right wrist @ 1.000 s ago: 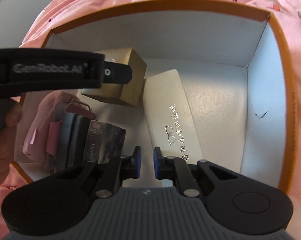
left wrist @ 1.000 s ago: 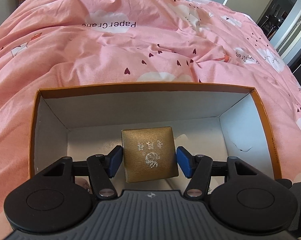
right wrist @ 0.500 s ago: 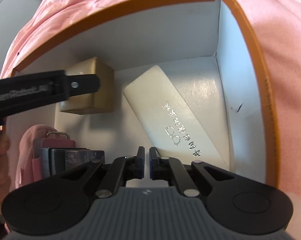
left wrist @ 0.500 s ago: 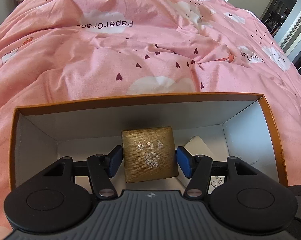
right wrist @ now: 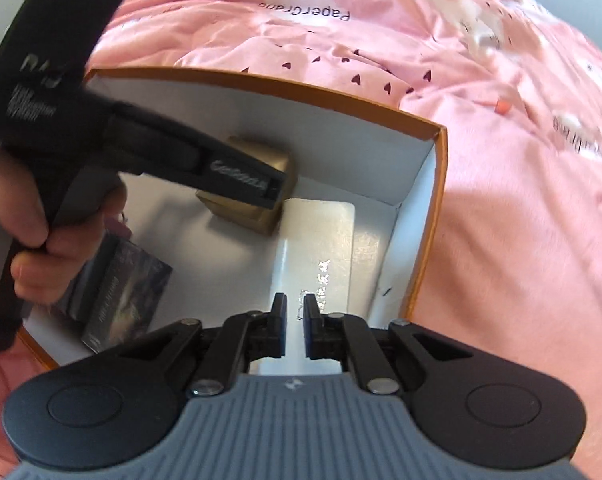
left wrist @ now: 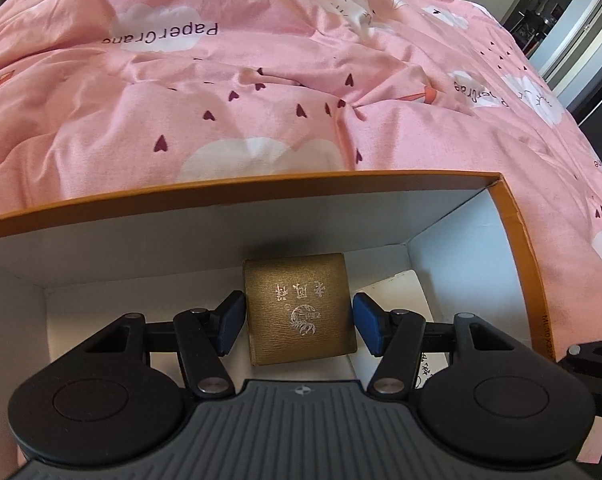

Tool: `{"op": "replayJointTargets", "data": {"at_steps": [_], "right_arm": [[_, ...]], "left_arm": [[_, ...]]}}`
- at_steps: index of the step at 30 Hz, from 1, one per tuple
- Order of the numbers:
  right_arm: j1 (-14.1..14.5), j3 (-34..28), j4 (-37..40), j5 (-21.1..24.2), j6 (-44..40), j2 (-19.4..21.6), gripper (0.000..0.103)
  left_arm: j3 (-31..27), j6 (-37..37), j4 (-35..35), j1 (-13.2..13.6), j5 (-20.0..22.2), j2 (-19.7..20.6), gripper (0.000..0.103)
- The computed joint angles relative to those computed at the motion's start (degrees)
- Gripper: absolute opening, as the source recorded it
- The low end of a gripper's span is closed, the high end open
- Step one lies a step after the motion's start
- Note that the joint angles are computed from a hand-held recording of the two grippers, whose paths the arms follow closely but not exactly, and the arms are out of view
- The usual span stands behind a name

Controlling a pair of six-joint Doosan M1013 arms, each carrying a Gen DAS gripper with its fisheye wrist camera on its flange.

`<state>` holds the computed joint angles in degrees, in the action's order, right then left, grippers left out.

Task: Organize objects

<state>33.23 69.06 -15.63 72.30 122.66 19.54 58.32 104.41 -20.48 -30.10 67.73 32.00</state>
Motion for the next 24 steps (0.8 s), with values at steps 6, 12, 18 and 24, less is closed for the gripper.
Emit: {"op": "replayJointTargets", "data": {"at_steps": [6,12,18,24], "right_arm": [[-0.9,1.5,-0.3,-3.7,-9.6,-0.9,0.036],[-1.2,-1.1,-4.0,-2.3,-18.8,1.8,0.043],[-2.4,-3.4,-5.0,-2.3,-26.3,4.2,0.048],[-2.1,-4.9,-7.9,-0.6,-29.7,5.8,0.05]], "left_arm": [[-0.7,0.3,-1.4,-0.1,0.9,0.5,0.068],[-1.3,0.0,3.4,-0.3,0.1,0.0,0.068],[-2.5,-0.2,4.1,0.5,1.2,0.3,0.068],[-2.0,0.0,4.2,1.0,0.7,0.0,0.068]]}}
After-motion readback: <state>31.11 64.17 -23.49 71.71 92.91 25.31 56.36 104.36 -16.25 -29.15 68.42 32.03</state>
